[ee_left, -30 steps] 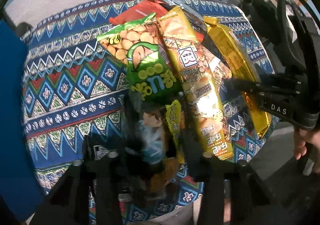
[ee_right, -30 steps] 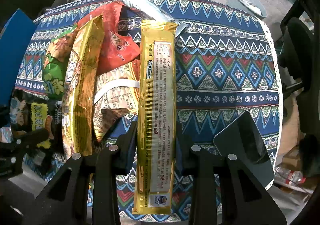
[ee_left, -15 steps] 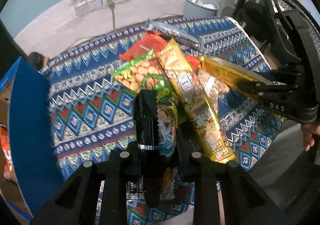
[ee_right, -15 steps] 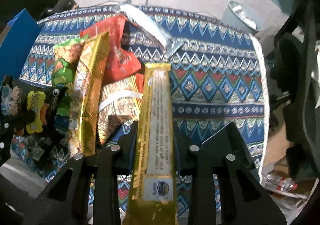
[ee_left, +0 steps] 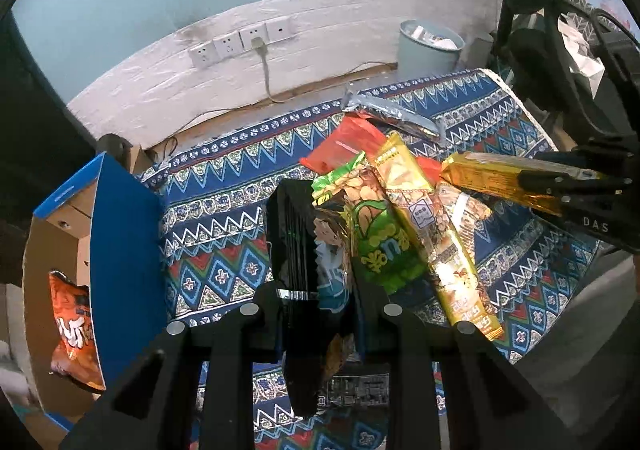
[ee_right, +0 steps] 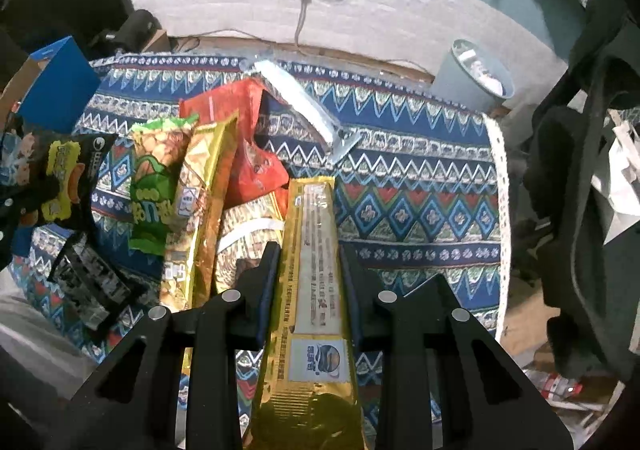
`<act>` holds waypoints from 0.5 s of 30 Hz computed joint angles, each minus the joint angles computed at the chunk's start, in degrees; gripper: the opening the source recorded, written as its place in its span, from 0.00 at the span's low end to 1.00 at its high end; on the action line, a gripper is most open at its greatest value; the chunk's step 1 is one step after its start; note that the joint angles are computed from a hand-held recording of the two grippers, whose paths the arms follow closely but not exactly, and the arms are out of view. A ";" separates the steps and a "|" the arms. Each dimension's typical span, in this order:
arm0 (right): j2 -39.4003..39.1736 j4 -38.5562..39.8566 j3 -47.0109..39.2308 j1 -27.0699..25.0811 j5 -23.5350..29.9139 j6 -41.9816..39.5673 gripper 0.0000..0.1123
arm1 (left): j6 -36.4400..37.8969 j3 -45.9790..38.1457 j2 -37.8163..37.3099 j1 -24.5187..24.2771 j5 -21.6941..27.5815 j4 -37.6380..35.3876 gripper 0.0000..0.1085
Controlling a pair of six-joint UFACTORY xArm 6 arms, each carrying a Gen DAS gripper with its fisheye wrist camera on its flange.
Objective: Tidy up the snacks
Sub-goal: 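Carry the dark bag and yellow bar to the box and release them inside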
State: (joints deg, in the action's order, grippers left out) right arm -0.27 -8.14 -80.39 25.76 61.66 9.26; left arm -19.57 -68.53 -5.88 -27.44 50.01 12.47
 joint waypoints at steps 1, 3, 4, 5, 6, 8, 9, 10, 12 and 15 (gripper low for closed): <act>-0.16 0.11 -0.02 -0.01 -0.11 -0.07 0.24 | -0.05 -0.02 -0.15 0.15 0.04 -0.11 0.23; -0.41 0.23 -0.17 -0.04 -0.29 -0.22 0.24 | -0.21 0.06 -0.57 0.30 0.06 0.39 0.23; -0.52 0.15 -0.19 -0.06 -0.43 -0.19 0.24 | -0.45 0.01 -0.82 0.38 0.06 1.10 0.23; -0.62 0.06 -0.29 -0.07 -0.55 -0.03 0.24 | -0.78 0.04 -1.08 0.41 -0.03 1.62 0.23; -0.68 0.01 -0.50 -0.09 -0.71 0.06 0.24 | -0.99 0.17 -1.39 0.49 -0.17 2.10 0.23; -0.77 -0.20 -1.05 -0.02 -0.96 0.14 0.24 | -1.21 0.15 -1.96 0.70 -0.15 2.76 0.23; -0.79 -0.37 -1.32 0.08 -1.04 0.17 0.24 | -1.60 0.17 -2.33 0.83 -0.13 3.43 0.23; -0.83 -0.54 -1.58 0.20 -1.16 0.19 0.24 | -1.66 0.19 -2.58 0.93 -0.07 3.78 0.23; -0.80 -1.01 -2.58 0.57 -1.42 0.28 0.24 | -1.94 0.39 -3.30 1.22 0.02 4.94 0.23; -0.35 -1.08 -4.42 1.26 -1.61 0.23 0.24 | -2.44 0.75 -4.21 1.62 0.10 6.21 0.23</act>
State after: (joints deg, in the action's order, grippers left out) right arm -0.62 -9.22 -84.81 27.02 60.06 9.49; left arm -22.01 -67.79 -10.09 -25.82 50.11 18.68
